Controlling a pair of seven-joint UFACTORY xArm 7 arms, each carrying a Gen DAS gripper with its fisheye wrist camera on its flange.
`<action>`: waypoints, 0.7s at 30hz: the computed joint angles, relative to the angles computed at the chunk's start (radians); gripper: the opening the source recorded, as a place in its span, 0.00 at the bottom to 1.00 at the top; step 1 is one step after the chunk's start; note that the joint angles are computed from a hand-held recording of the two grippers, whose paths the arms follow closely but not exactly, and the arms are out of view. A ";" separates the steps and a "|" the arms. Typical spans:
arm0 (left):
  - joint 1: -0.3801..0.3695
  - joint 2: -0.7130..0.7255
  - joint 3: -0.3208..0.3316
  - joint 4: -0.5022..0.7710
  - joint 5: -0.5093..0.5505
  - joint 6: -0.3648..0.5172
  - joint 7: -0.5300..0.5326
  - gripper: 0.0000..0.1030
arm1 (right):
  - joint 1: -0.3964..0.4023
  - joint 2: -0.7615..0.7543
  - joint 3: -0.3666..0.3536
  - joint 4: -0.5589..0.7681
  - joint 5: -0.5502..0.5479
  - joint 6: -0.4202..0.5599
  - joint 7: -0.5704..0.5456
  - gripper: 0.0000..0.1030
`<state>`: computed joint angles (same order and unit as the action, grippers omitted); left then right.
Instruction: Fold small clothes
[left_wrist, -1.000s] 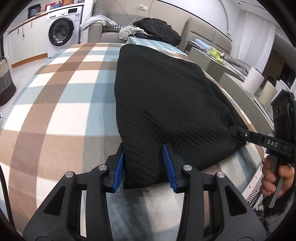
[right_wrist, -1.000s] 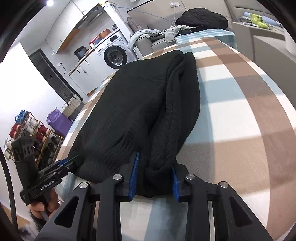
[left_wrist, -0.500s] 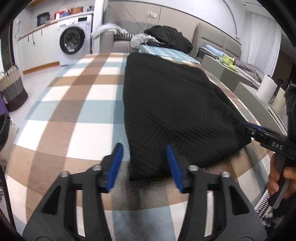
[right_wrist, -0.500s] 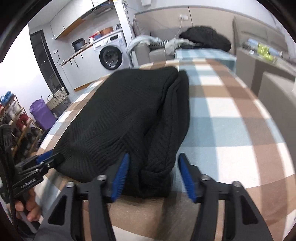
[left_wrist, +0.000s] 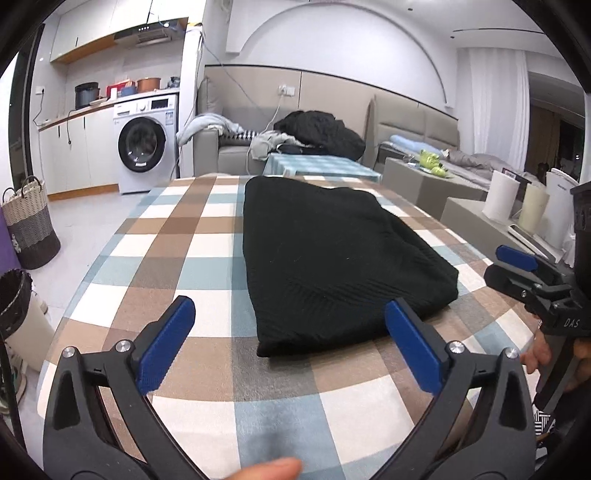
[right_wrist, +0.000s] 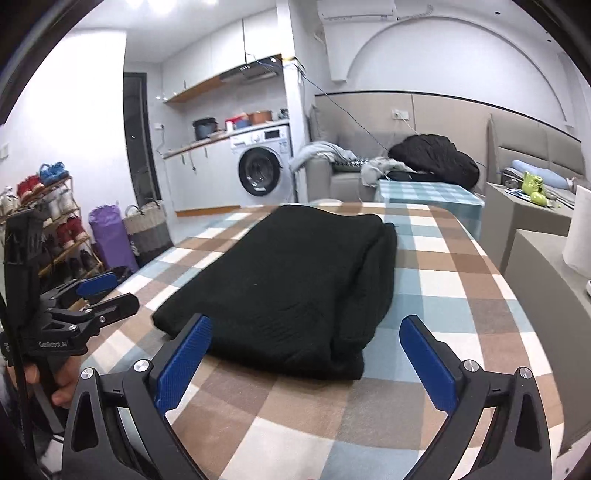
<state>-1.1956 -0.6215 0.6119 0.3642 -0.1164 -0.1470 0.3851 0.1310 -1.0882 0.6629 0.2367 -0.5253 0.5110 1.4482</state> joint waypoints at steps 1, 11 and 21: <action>0.008 -0.007 -0.006 -0.013 0.000 -0.016 -0.001 0.99 | 0.003 -0.006 0.003 -0.009 -0.002 -0.012 0.006 1.00; -0.009 0.029 0.045 -0.036 0.099 -0.085 -0.049 0.99 | -0.021 -0.041 0.053 -0.060 -0.024 -0.092 0.078 1.00; -0.015 0.058 0.072 -0.036 0.198 -0.106 -0.126 0.99 | -0.029 -0.030 0.060 -0.066 -0.021 -0.122 0.073 1.00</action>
<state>-1.2107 -0.5635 0.6840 0.3284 0.0817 -0.2532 0.2593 0.1016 -1.1184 0.7226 0.1710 -0.5465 0.3885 1.5216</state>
